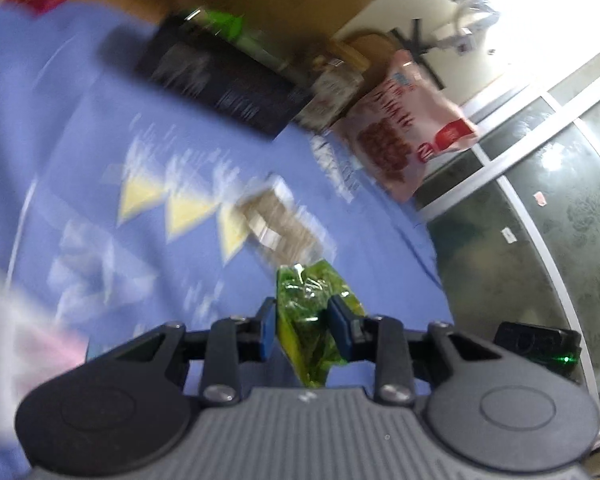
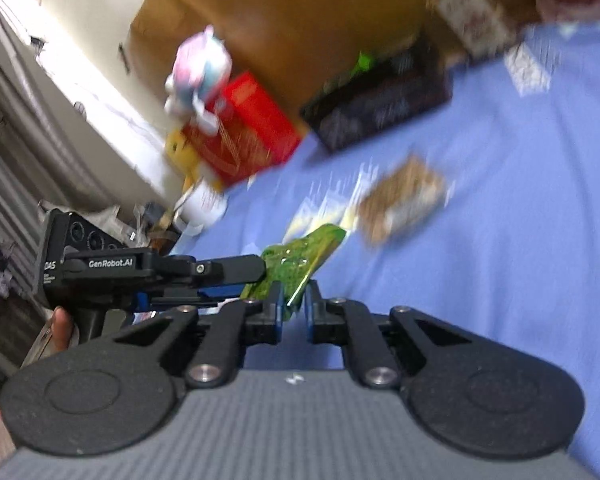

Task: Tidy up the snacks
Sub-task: 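Lower the green pickle bag into the silver tin and release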

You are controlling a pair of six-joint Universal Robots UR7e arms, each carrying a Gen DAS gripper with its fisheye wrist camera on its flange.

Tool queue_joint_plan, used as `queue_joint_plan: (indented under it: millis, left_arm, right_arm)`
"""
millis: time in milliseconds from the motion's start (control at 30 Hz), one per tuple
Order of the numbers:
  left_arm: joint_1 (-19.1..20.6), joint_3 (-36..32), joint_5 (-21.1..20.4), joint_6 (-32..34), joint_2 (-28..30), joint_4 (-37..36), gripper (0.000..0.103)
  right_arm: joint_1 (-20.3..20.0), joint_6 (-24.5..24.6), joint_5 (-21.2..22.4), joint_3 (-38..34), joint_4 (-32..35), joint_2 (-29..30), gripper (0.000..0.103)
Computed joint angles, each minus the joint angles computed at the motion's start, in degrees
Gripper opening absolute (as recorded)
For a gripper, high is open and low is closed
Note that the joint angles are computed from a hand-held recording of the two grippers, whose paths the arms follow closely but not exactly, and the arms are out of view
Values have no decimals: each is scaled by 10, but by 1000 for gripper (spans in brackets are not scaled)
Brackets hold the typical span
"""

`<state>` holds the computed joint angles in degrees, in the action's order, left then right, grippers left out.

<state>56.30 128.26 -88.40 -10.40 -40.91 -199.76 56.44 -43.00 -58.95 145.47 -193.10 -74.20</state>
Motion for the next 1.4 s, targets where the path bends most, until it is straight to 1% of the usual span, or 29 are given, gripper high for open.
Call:
queue_joint_plan:
  millis: [100,167,233,333,433,567,633,733,833,900,1033,1167,1300,1400]
  left_arm:
    - [-3,-64,8,35,12,37,28]
    - [0,-109,10,47,24,62,29]
    - [4,-159,11,53,38,91,29]
    - [8,-231,23,69,63,123,29]
    - [10,-298,42,91,93,147,30]
    - [15,-378,74,115,135,176,30]
    - [19,-406,83,124,149,189,30]
    - [24,-425,87,132,160,196,31]
    - [23,-419,89,142,159,189,31]
    - [16,-410,105,150,158,181,31]
    - [-4,-401,160,162,163,160,31]
    - [-17,-399,193,182,165,139,31]
    - [-22,-410,213,199,172,135,31]
    - [-20,-420,217,196,177,143,31]
  right_arm:
    - [22,34,-6,-48,-24,21,13]
    - [46,52,-20,-80,-57,44,13]
    - [67,67,-35,-119,-75,67,13]
    - [92,92,-49,-188,-66,97,13]
    - [113,104,-68,-252,-63,132,13]
    - [131,119,-97,-330,-50,177,13]
    - [133,127,-102,-356,-40,193,13]
    - [129,140,-95,-368,-36,203,13]
    - [122,146,-80,-359,-46,201,13]
    - [118,148,-79,-351,-52,199,13]
    - [128,152,-103,-353,-66,206,13]
    - [141,145,-117,-362,-83,215,13]
    - [149,144,-128,-374,-84,223,13]
    - [152,144,-133,-383,-78,228,13]
